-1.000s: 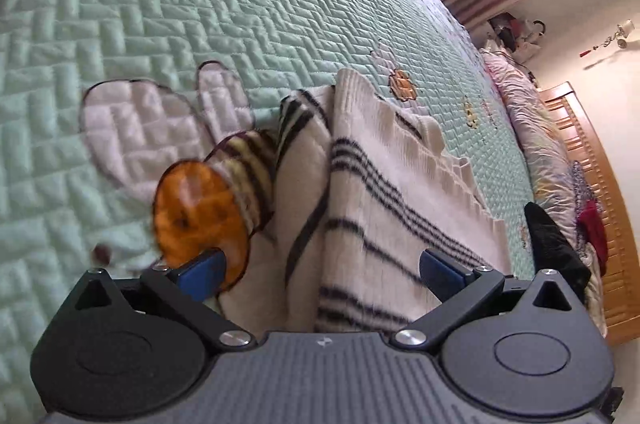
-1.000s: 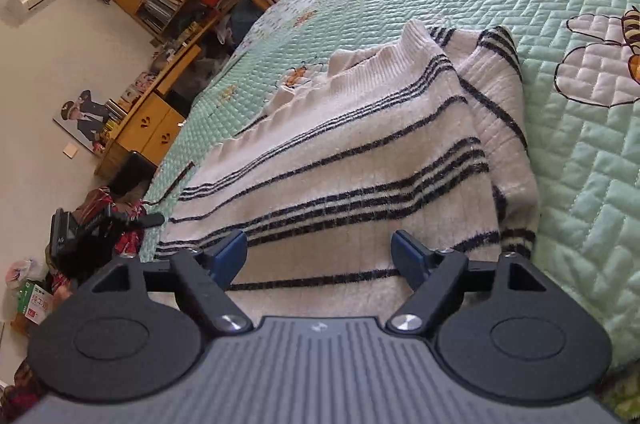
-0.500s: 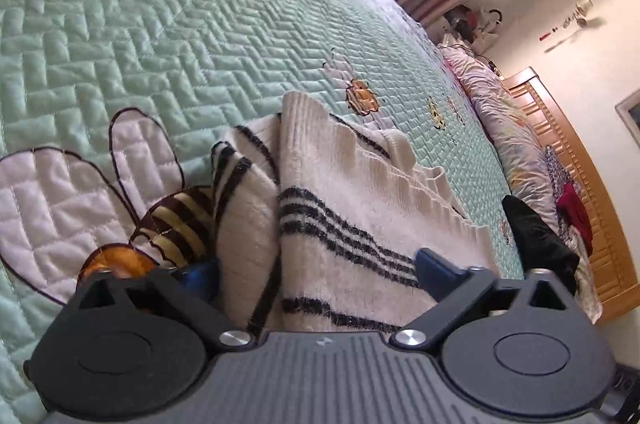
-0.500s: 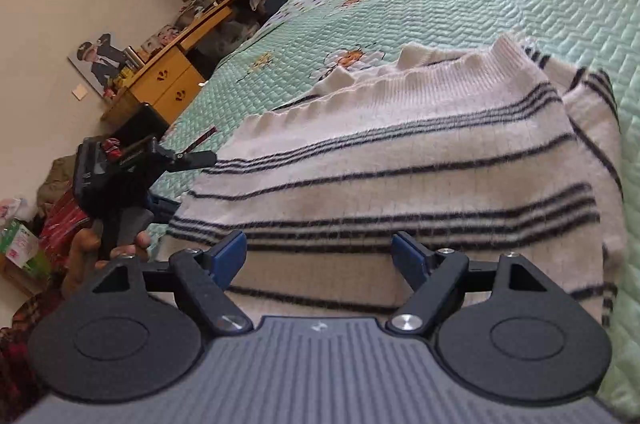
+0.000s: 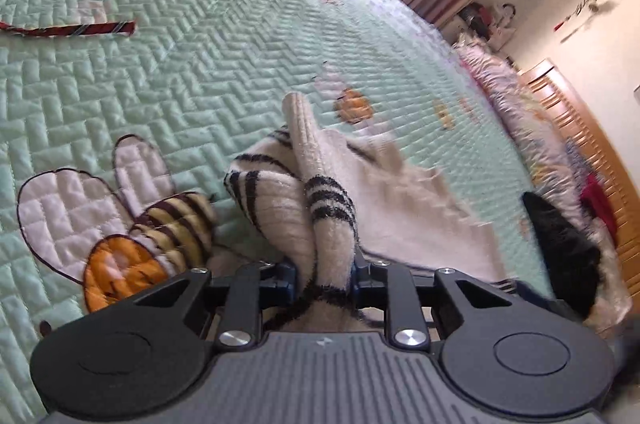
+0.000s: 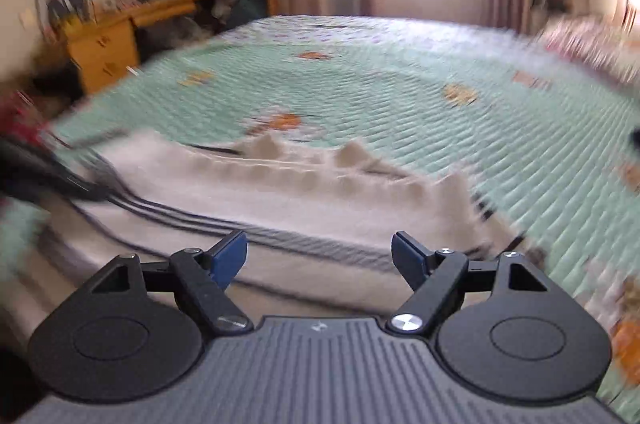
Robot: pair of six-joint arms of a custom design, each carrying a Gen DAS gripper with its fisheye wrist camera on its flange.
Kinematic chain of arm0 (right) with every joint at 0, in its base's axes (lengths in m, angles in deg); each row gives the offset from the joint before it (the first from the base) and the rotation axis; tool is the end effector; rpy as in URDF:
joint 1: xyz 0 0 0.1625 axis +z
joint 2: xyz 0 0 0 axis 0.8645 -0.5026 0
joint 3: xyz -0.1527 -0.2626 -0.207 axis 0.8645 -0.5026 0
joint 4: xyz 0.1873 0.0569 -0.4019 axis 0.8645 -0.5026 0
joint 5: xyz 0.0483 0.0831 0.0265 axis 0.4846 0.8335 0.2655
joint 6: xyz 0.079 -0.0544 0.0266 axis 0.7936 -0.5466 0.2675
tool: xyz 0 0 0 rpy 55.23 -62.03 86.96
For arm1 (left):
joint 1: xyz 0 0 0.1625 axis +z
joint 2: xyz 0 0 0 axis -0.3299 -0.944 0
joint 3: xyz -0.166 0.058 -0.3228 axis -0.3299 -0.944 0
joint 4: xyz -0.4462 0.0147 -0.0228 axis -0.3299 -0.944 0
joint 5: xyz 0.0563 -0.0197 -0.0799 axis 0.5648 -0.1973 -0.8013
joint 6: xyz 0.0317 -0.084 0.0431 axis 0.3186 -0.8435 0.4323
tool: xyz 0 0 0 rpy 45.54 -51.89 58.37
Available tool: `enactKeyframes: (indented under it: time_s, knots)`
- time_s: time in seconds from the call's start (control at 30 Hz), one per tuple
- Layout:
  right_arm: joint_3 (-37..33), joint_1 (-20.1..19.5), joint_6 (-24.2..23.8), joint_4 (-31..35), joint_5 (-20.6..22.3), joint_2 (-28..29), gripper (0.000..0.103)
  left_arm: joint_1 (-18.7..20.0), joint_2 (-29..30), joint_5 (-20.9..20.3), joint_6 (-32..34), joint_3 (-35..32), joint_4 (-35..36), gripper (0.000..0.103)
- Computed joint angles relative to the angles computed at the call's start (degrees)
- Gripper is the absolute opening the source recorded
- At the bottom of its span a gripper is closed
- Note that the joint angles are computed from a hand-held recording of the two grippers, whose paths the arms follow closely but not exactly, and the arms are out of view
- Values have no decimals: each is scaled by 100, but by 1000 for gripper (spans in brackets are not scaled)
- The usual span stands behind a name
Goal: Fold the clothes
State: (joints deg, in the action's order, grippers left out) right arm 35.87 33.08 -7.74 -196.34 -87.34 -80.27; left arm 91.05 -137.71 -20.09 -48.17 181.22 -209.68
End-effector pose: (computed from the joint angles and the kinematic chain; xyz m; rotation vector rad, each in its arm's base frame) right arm 0.1391 -0.5668 0.0423 0.9499 -2.3178 0.8563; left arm 0.0035 -0.5437 0.2025 -0.1214 2.7426 -1.1031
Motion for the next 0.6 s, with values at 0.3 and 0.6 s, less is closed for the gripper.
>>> enactKeyframes:
  time_s: [0.3,0.6]
  knots:
    - [-289,-274,-145,29,204,252,87,-283,-158,-525,-956,-77,337,24]
    - [317,-257,-483,-100,604,7,88,-942,97,1431,-1740,85,111,24]
